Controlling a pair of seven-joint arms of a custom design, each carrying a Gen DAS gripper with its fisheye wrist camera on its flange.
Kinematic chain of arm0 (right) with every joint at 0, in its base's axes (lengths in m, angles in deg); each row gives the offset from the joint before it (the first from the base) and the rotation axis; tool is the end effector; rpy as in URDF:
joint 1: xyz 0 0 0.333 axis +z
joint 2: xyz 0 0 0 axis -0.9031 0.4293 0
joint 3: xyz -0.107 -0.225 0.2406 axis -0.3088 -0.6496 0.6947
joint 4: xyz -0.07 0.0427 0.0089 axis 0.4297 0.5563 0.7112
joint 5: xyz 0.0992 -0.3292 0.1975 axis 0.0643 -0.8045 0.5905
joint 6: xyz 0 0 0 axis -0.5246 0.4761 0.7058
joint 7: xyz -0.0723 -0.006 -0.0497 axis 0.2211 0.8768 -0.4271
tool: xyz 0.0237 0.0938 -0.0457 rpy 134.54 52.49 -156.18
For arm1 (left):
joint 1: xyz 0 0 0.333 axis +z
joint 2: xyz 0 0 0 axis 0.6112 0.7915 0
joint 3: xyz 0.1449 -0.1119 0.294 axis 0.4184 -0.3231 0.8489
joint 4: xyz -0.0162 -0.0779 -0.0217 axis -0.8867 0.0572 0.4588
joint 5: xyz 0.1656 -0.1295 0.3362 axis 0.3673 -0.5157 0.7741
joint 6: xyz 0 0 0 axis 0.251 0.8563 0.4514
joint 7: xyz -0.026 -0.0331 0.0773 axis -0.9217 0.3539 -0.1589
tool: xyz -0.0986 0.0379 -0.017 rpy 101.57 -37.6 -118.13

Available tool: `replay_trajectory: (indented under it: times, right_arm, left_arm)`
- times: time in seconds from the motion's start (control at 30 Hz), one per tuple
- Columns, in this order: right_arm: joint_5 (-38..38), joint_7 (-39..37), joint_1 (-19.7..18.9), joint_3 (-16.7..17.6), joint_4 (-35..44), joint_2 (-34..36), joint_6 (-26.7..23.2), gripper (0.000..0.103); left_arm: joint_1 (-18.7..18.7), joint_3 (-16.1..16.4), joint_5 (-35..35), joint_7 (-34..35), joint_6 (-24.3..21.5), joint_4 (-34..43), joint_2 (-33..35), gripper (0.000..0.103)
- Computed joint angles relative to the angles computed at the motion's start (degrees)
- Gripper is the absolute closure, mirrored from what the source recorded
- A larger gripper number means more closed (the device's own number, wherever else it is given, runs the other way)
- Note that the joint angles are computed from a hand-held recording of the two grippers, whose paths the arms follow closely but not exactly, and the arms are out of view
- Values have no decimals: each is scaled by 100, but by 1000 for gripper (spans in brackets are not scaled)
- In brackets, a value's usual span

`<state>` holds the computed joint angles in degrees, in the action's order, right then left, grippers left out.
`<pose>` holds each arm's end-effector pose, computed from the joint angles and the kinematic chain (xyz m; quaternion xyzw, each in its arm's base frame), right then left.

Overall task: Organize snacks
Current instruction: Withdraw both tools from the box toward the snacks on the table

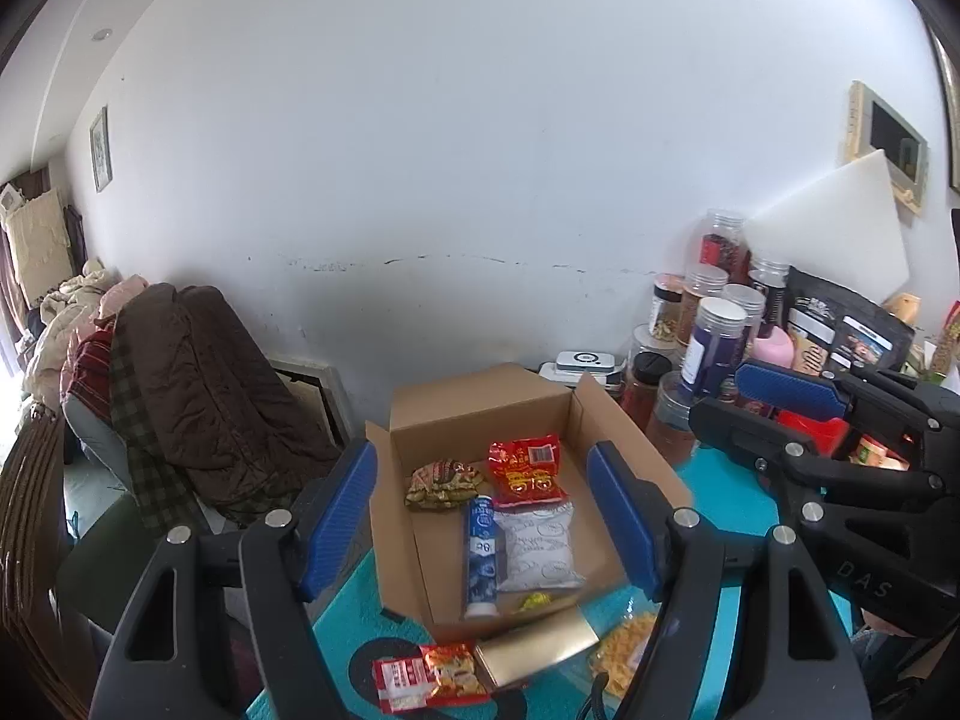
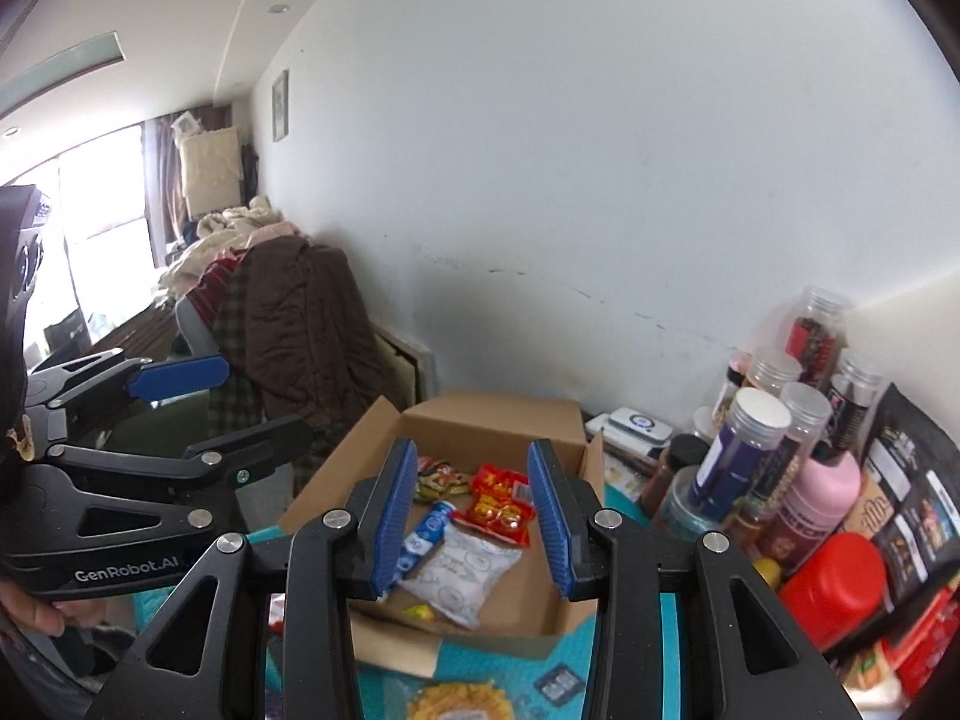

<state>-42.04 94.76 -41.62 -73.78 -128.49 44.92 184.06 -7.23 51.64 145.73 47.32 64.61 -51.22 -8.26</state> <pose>0.5304 0.2975 0.6956 -0.7650 0.3876 -0.2424 0.4537 0.4950 -0.5308 0.6923 -0.6328 0.5948 -0.3210 0.3778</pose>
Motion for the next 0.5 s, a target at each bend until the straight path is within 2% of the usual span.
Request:
replay_trajectory:
  times: [0.13, 0.23, 0.5]
  right_arm:
    - [189, -98, 45, 12, -396, -337, 152, 59]
    - [235, -89, 61, 36, -715, -606, 241, 59]
    - [160, 162, 42, 113, -1422, -1178, 422, 59]
  left_arm:
    - [-72, -73, 108, -168, -13, -313, -228, 30]
    - [-95, -167, 210, -331, -45, -557, -397, 24]
    - [-55, -503, 514, -760, 47, -1252, -845, 23]
